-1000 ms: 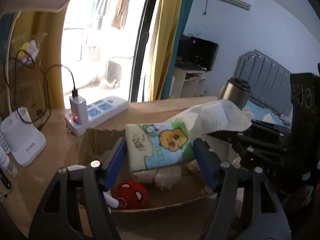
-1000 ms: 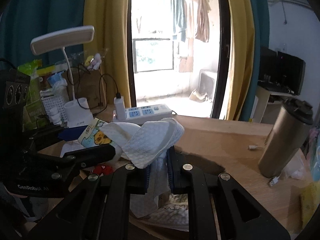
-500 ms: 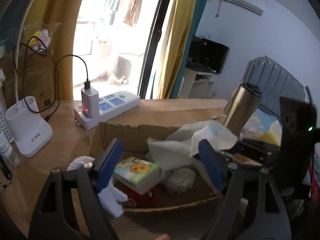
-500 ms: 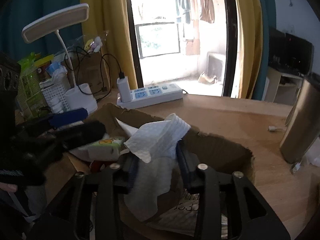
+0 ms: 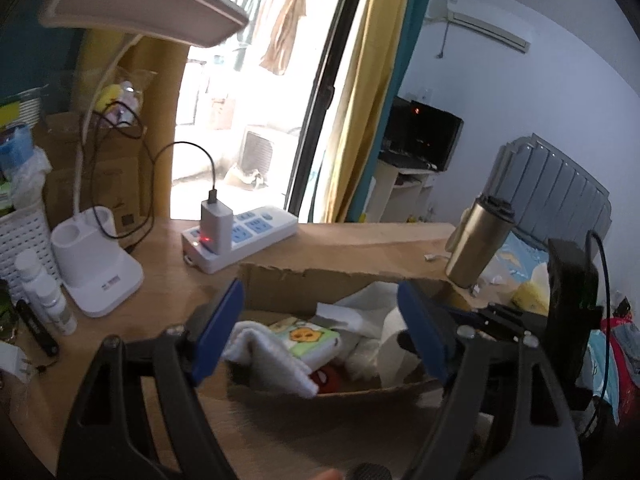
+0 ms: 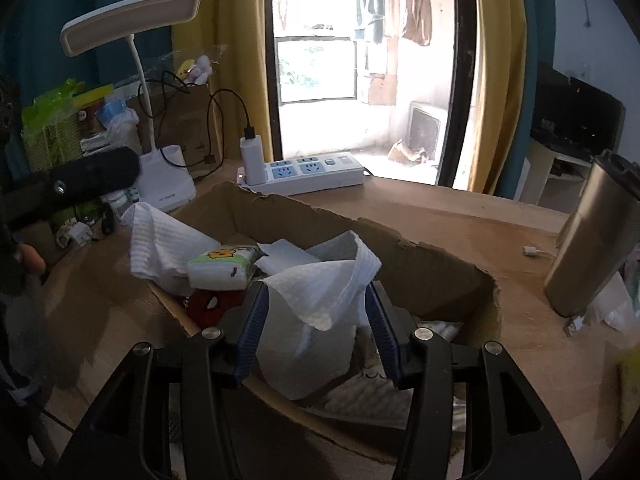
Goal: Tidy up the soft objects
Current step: 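Grasp the brown fuzzy plush ball with the right tool while the left tool grasps the gray glove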
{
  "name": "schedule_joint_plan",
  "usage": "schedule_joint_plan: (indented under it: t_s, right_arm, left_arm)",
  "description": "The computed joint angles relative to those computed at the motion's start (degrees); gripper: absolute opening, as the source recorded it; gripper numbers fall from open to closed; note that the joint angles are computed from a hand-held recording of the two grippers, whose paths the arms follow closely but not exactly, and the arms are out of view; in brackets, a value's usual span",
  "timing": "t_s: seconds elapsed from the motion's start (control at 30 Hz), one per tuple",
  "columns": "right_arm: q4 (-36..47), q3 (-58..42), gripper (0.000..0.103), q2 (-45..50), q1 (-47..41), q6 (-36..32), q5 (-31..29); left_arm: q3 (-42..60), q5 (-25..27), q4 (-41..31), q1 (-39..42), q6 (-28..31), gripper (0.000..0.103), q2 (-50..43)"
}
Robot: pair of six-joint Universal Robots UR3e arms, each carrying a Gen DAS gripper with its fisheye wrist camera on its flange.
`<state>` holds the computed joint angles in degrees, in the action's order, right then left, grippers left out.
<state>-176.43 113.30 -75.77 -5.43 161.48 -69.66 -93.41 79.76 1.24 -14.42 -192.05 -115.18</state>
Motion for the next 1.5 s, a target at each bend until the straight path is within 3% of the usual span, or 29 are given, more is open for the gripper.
schedule_joint_plan:
  t_s: [0.5, 0.77, 0.93, 1.33, 1.5]
  right_arm:
    - [-0.39, 11.09, 0.054, -15.48, -4.19, 0.85, -0.68]
    - [3.66, 15.62, 0.055, -25.52, -6.28, -0.14, 2.56]
    - [6.74, 19.54, 0.063, -32.76, -8.92, -1.51, 5.76]
    - [20.92, 25.99, 0.064, -50.88, -17.92, -6.33, 13.98]
    - [34.54, 27.91, 0.064, -62.68, -25.49, -11.85, 19.92]
  left_arm:
    - [-10.96, -2.43, 2.63, 1.53, 2.77, 0.081, 9.26]
    - [-14.55, -1.85, 1.45, -0.15, 3.11, 0.081, 12.07]
    - [-15.88, -1.56, -0.88, -1.83, 3.05, 0.081, 13.08]
    - [-19.86, -0.5, -2.24, -6.96, -0.02, 0.082, 17.74]
    - [-21.54, -0.21, -1.24, -8.5, -2.18, 0.093, 18.4]
